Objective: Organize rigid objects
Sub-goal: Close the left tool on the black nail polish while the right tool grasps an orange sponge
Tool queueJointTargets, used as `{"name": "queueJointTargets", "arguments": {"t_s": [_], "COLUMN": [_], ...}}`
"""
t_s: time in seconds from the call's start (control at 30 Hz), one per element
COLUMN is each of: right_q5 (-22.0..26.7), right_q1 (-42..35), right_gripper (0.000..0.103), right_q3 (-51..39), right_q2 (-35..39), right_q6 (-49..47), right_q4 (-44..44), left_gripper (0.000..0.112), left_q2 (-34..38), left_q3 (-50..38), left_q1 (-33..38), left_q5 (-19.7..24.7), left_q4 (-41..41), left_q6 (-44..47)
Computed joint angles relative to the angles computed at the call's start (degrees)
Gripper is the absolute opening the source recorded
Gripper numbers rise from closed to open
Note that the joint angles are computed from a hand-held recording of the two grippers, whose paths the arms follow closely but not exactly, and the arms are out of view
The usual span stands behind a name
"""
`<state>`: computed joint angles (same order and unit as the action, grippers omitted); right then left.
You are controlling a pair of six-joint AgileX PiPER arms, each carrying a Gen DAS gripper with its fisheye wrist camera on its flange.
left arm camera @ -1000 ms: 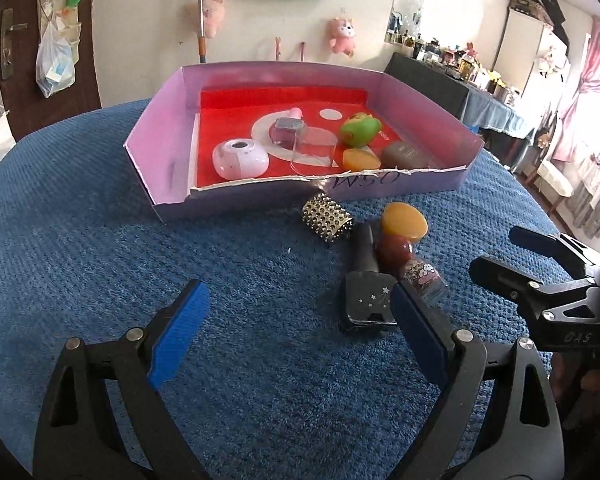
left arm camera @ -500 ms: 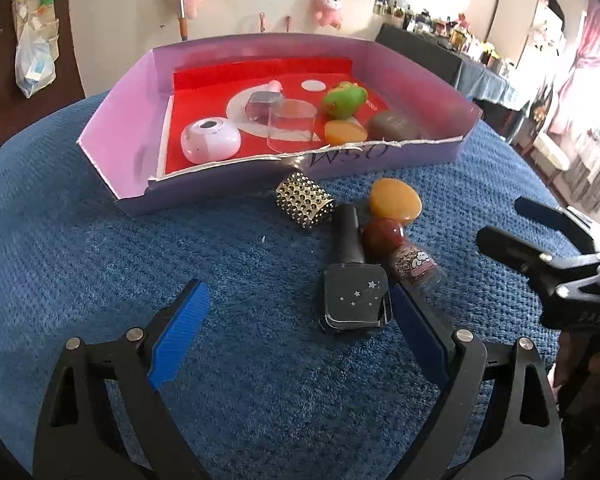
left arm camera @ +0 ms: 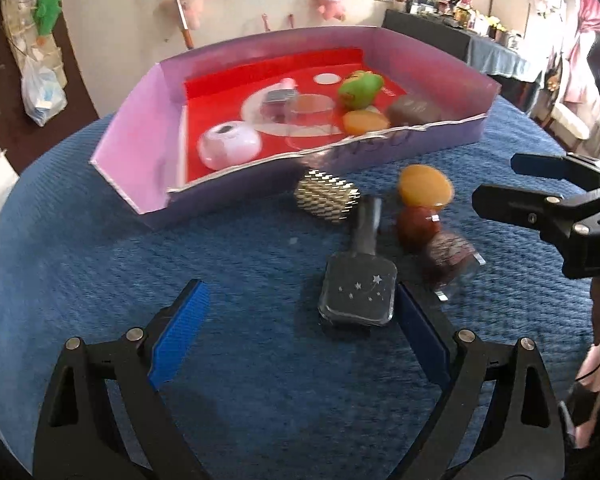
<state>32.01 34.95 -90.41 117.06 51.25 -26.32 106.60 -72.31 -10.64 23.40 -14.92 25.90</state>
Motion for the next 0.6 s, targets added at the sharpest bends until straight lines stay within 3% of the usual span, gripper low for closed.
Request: {"name": "queueJointTargets", "arguments": {"t_s": [0.17, 0.3, 0.6], "right_q5": [2.99, 5.85, 8.26], "right_q1": [-0.24, -0.41, -1.38], "right_gripper": [0.103, 0.103, 0.103], "right_q3": [-7.04, -11.61, -14.39], "right_q2": [4.31, 7.02, 8.79], "right_q6": [-7.84, -13.23, -19.56], "right_q4": [5.43, 8.24, 11.41], "left_gripper": [0.094, 0.094, 0.089], "left_q2": [1.42, 1.33, 3.51], "left_q3": [-2.32, -2.31, -5.87], "left_q1": [3.1, 2.7, 3.2], "left_q5": [3.17, 2.4, 5.0], "left_q4": [-6.99, -6.42, -10.77], "left_q6": [6.0, 7.12, 12.22]}}
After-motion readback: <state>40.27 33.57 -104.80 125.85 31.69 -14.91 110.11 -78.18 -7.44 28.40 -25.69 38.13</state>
